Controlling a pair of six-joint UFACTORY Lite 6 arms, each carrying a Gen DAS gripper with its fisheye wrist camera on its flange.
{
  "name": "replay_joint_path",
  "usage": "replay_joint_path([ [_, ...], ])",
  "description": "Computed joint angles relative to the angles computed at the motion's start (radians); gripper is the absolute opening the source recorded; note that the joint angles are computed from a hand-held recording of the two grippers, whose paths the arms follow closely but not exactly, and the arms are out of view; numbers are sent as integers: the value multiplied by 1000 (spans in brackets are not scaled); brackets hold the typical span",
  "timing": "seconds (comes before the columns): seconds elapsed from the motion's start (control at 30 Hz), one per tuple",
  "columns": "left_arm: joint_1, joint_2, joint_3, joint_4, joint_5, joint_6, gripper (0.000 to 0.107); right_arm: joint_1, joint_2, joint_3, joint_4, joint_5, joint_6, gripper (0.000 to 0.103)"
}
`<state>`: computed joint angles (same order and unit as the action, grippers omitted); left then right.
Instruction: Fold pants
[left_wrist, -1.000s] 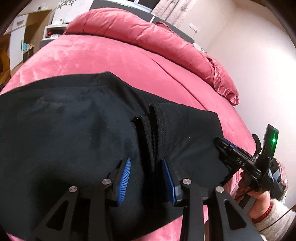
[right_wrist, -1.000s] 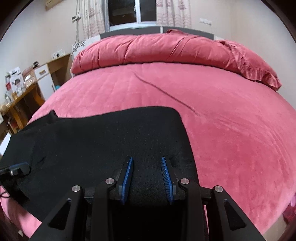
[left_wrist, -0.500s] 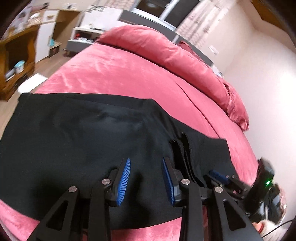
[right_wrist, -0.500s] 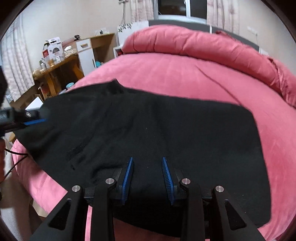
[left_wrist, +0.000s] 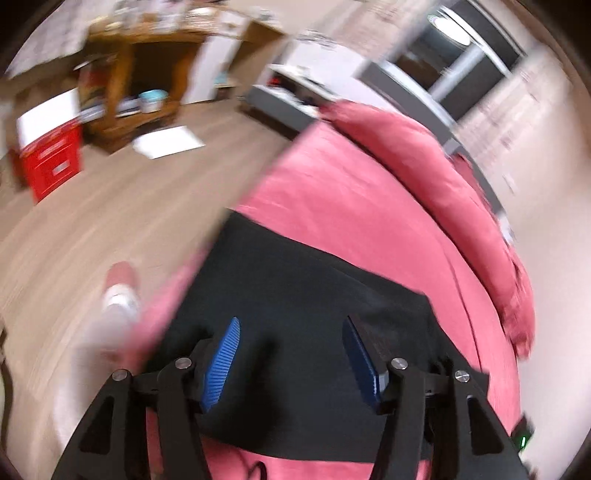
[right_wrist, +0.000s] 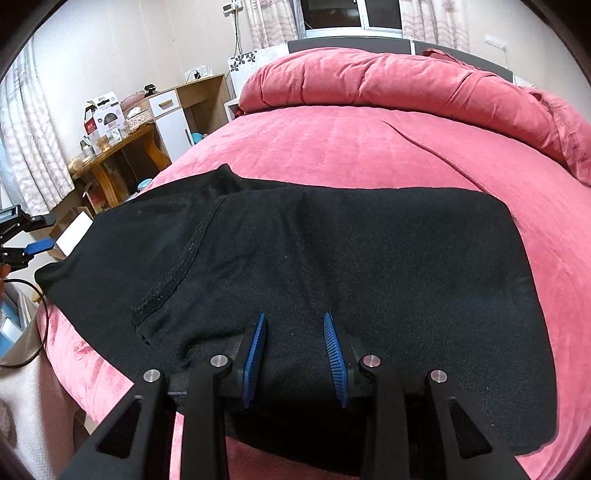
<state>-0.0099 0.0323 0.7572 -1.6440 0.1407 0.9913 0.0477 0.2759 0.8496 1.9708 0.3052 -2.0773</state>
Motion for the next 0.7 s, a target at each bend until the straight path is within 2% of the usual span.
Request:
replay_joint_path([
  [0.13, 203, 49, -28, 111, 153, -128, 66, -5, 0, 1, -12, 4, 9, 34],
  [0.17, 257, 76, -35, 100, 212, -114, 66, -7, -1, 0, -16, 5, 11, 34],
  [0.3, 363, 127, -72, 37, 312, -51, 66, -7, 4, 5, -18, 5, 13, 34],
  [0.4, 386, 192, -59, 14, 412, 28, 66, -7, 4, 5, -18, 5, 13, 34],
  [0.53, 320, 205, -27, -16, 398, 66, 66, -7, 4, 5, -18, 5, 12, 34],
  [0.7, 244, 183, -56, -140, 310, 181, 63, -8, 6, 7, -20, 5, 12, 34],
])
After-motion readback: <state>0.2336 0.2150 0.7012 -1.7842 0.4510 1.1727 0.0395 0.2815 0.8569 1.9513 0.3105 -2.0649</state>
